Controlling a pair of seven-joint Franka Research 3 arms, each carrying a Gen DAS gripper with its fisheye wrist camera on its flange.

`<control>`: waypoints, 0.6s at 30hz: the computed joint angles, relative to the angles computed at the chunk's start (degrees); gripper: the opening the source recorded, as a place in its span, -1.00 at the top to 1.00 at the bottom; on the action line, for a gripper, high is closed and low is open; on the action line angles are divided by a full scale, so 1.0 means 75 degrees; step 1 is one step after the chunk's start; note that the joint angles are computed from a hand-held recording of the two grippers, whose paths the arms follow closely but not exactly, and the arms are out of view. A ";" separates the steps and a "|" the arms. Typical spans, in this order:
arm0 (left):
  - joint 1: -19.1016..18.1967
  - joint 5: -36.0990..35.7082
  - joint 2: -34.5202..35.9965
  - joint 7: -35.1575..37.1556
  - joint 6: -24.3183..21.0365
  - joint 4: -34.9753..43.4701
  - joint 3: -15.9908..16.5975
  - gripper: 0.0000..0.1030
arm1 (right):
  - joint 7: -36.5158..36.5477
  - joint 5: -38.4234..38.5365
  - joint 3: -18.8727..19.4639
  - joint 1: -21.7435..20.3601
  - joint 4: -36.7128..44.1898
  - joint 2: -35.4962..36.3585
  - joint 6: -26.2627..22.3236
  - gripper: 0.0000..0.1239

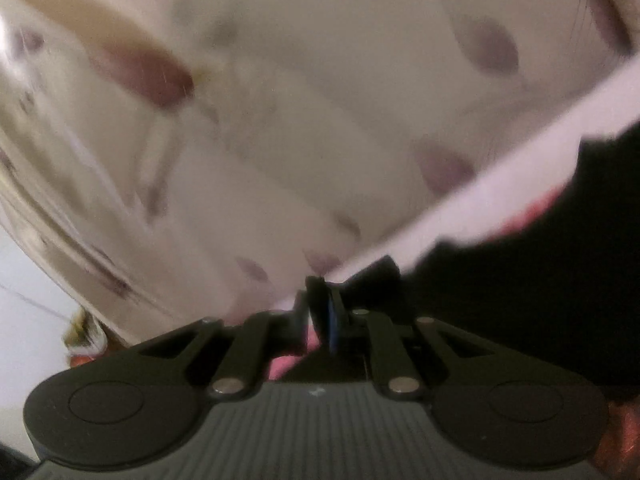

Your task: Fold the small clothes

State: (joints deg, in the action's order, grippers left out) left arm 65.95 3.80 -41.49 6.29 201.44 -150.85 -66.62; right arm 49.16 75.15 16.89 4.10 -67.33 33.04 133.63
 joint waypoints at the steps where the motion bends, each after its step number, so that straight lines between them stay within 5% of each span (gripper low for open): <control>1: 0.0009 -0.0022 -0.0012 -0.0015 0.0015 -0.0012 -0.0010 -1.00 | -0.0083 -0.0013 0.0013 0.0048 -0.0182 -0.0064 0.0068 0.84; 10: 0.0006 -0.0043 -0.0032 -0.0038 0.0016 -0.0022 -0.0023 -1.00 | 0.0482 -0.1346 -0.0157 0.0589 -0.0122 0.0330 -0.0350 0.79; 13: 0.0007 -0.0053 -0.0035 -0.0049 0.0030 -0.0027 -0.0022 -1.00 | 0.0427 -0.1472 -0.0070 0.0460 -0.0139 0.0372 -0.0767 0.38; 15: -0.0004 -0.0056 -0.0037 -0.0051 0.0045 -0.0042 -0.0012 -1.00 | -0.0258 -0.0813 0.0213 0.0037 -0.0577 0.0090 -0.1105 -0.16; 18: 0.0006 -0.0087 -0.0047 -0.0074 0.0073 -0.0052 -0.0026 -1.00 | -0.2020 0.0578 0.0316 -0.0569 -0.2005 -0.1024 -0.1195 -0.23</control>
State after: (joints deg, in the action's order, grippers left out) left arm 65.99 3.14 -41.84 5.74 201.99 -151.23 -66.81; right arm 34.02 79.49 19.26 -0.17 -82.36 25.37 124.67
